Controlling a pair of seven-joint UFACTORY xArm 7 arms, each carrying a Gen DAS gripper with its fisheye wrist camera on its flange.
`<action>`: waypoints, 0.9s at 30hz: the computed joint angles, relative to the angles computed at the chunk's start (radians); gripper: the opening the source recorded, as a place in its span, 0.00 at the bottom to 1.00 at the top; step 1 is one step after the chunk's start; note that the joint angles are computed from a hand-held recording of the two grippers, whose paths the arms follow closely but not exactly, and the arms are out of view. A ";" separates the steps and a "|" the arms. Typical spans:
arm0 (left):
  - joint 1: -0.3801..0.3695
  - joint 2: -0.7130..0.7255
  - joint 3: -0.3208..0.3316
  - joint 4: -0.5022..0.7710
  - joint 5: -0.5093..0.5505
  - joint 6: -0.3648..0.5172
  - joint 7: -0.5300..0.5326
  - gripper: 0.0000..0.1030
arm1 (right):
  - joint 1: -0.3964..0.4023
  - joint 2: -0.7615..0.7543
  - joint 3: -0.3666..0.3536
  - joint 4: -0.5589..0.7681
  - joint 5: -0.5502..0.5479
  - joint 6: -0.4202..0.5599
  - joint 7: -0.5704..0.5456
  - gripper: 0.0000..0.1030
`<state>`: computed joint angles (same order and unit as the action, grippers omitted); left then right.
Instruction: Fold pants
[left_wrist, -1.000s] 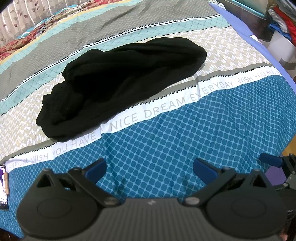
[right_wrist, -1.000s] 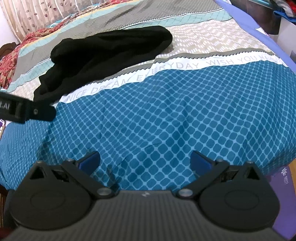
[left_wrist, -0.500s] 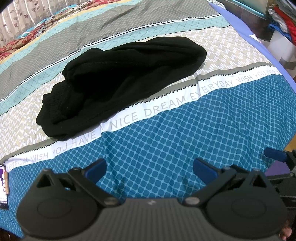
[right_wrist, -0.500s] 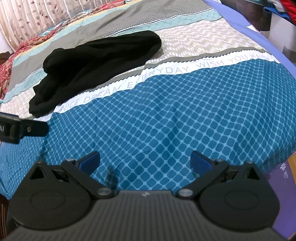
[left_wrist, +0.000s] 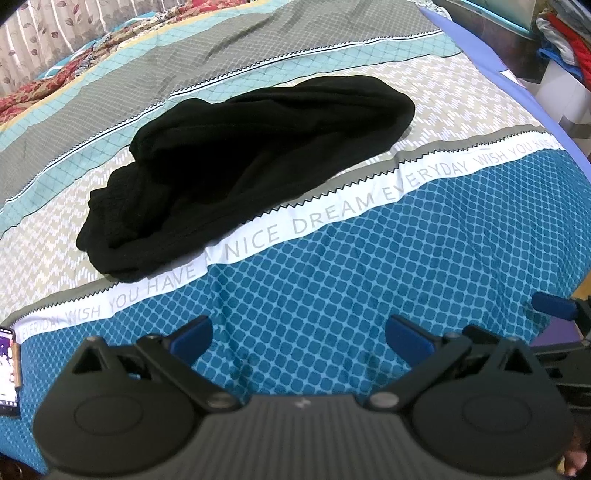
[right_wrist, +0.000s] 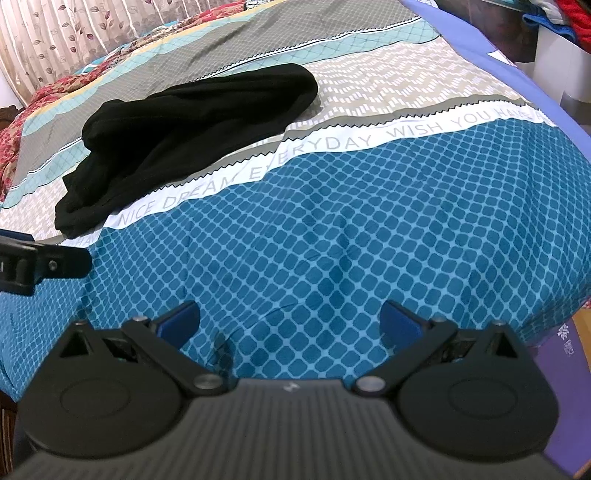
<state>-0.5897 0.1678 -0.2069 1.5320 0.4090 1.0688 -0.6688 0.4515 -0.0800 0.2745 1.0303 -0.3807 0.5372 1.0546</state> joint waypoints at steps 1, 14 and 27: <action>0.000 -0.002 0.001 -0.002 0.004 0.000 -0.002 1.00 | 0.000 0.001 0.001 0.002 -0.003 0.003 0.002 1.00; 0.067 -0.087 0.021 -0.142 0.017 -0.074 -0.069 1.00 | -0.057 -0.025 0.016 -0.015 -0.204 -0.104 0.284 1.00; 0.368 -0.320 0.104 -0.471 -0.074 -0.343 -0.120 1.00 | -0.007 0.246 -0.074 0.292 -0.448 -0.234 0.264 0.96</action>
